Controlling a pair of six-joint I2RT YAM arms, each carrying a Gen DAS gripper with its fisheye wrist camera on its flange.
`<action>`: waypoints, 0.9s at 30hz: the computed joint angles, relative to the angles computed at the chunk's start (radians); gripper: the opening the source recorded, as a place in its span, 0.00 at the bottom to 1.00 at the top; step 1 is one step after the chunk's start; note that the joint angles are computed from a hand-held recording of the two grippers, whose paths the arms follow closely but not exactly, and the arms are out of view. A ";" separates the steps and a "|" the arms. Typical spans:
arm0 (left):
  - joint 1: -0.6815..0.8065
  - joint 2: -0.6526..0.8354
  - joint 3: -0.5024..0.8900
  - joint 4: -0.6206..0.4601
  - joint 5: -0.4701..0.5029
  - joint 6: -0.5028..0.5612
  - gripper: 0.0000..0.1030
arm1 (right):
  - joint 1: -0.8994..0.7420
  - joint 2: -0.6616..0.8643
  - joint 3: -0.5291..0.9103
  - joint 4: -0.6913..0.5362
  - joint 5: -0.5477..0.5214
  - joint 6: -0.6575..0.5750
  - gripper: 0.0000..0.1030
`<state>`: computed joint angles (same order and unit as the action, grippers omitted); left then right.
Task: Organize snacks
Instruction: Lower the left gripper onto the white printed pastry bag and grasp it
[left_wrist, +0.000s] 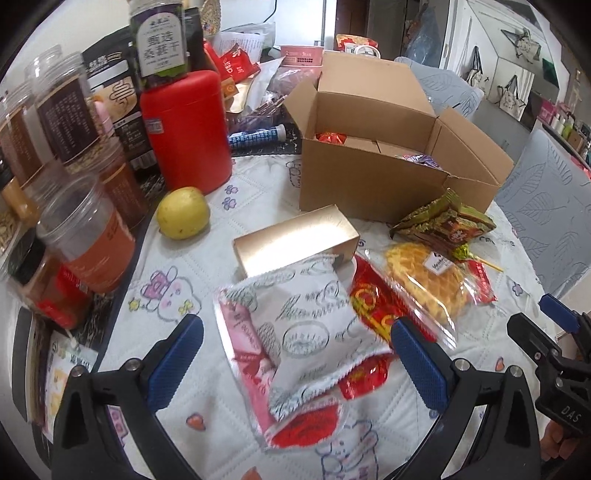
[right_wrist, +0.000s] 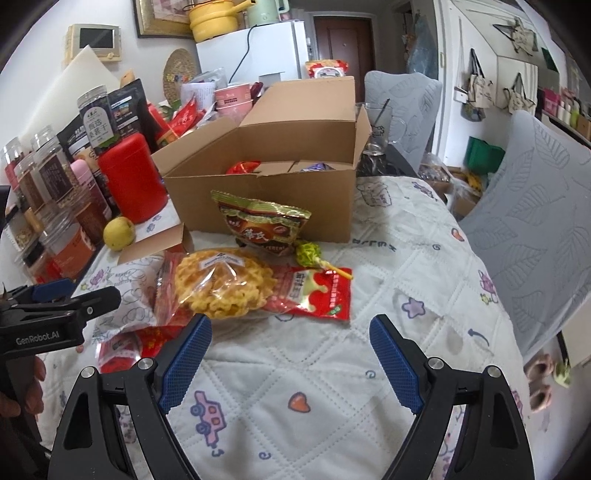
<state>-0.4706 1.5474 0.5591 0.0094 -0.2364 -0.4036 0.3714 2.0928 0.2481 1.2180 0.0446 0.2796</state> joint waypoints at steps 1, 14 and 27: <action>0.000 0.015 0.010 0.006 0.001 0.002 1.00 | -0.004 0.000 0.006 -0.008 -0.002 -0.002 0.86; 0.038 0.238 0.151 -0.004 0.028 -0.016 1.00 | -0.054 0.013 0.069 -0.087 -0.027 -0.014 0.86; 0.145 0.254 0.071 0.146 0.243 -0.019 0.76 | -0.055 0.020 0.119 -0.147 -0.046 -0.010 0.86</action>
<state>-0.3257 1.8018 0.6300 0.1551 0.0066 -0.4228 0.3167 2.1127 0.3674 1.0707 -0.0016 0.2695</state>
